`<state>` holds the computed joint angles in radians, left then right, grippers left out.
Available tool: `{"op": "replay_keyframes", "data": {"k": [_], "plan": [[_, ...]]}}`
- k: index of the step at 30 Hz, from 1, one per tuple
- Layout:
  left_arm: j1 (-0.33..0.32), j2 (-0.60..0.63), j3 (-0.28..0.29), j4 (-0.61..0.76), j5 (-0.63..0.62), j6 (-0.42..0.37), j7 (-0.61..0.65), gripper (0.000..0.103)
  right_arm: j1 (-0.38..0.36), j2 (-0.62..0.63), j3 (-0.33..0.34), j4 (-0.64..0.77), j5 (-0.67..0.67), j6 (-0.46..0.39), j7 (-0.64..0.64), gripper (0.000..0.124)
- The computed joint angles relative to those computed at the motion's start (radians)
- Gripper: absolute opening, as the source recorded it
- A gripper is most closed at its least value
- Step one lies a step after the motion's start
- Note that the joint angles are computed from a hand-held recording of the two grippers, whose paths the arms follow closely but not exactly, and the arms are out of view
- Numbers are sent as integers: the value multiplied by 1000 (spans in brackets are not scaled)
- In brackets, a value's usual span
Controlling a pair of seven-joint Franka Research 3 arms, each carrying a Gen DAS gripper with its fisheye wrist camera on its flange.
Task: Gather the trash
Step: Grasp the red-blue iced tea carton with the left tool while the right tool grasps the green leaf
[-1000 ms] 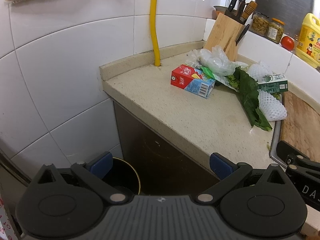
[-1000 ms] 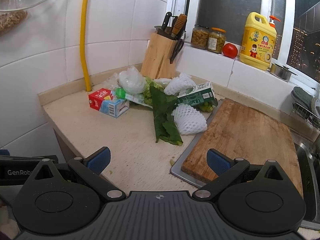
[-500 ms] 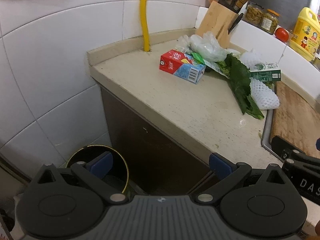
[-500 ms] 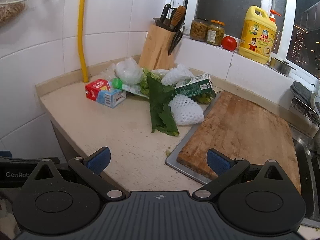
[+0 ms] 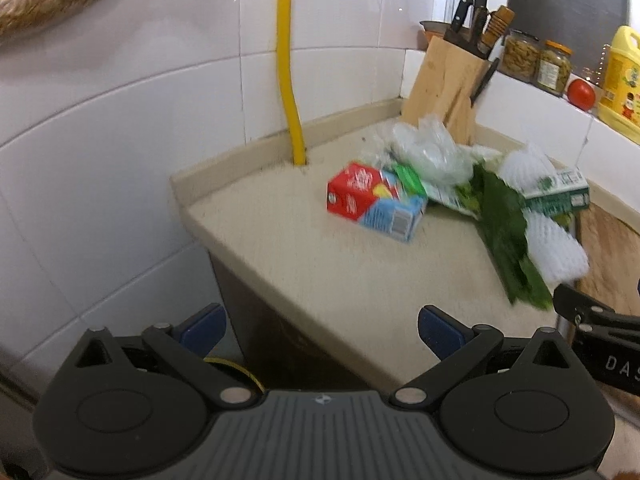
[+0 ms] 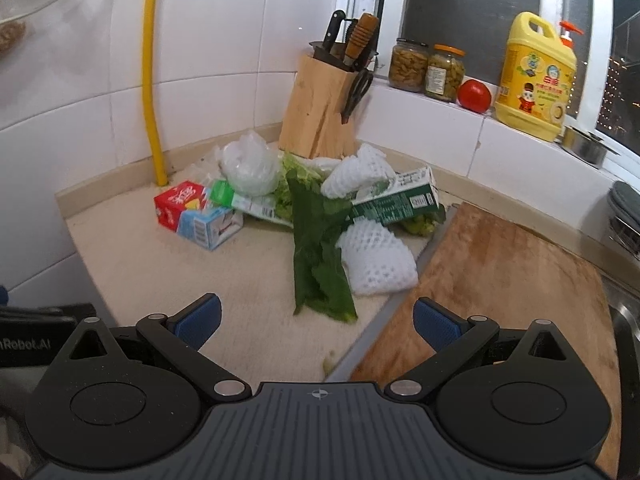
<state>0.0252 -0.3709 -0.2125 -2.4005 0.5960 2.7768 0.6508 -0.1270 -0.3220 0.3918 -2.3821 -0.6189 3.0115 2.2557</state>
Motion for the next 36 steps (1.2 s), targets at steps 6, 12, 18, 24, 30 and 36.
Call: {"op": "replay_keyframes", "data": {"k": [6, 12, 18, 24, 30, 36], "plan": [[25, 131, 2, 117, 73, 39, -8, 98, 16, 128, -42, 109, -55, 14, -8, 102], [16, 249, 31, 219, 128, 84, 24, 98, 111, 245, -150, 199, -20, 24, -115, 101], [-22, 360, 72, 320, 70, 123, 160, 98, 197, 373, -211, 300, 266, 37, -465, 98], [-44, 453, 100, 412, 91, 129, 230, 99, 205, 457, -180, 394, 638, -59, -822, 83], [-62, 534, 119, 496, 41, 123, 307, 99, 251, 498, -223, 446, 730, -93, -922, 80], [-20, 603, 77, 543, -163, 148, 507, 100, 291, 542, -266, 512, 830, -153, -1013, 78]]}}
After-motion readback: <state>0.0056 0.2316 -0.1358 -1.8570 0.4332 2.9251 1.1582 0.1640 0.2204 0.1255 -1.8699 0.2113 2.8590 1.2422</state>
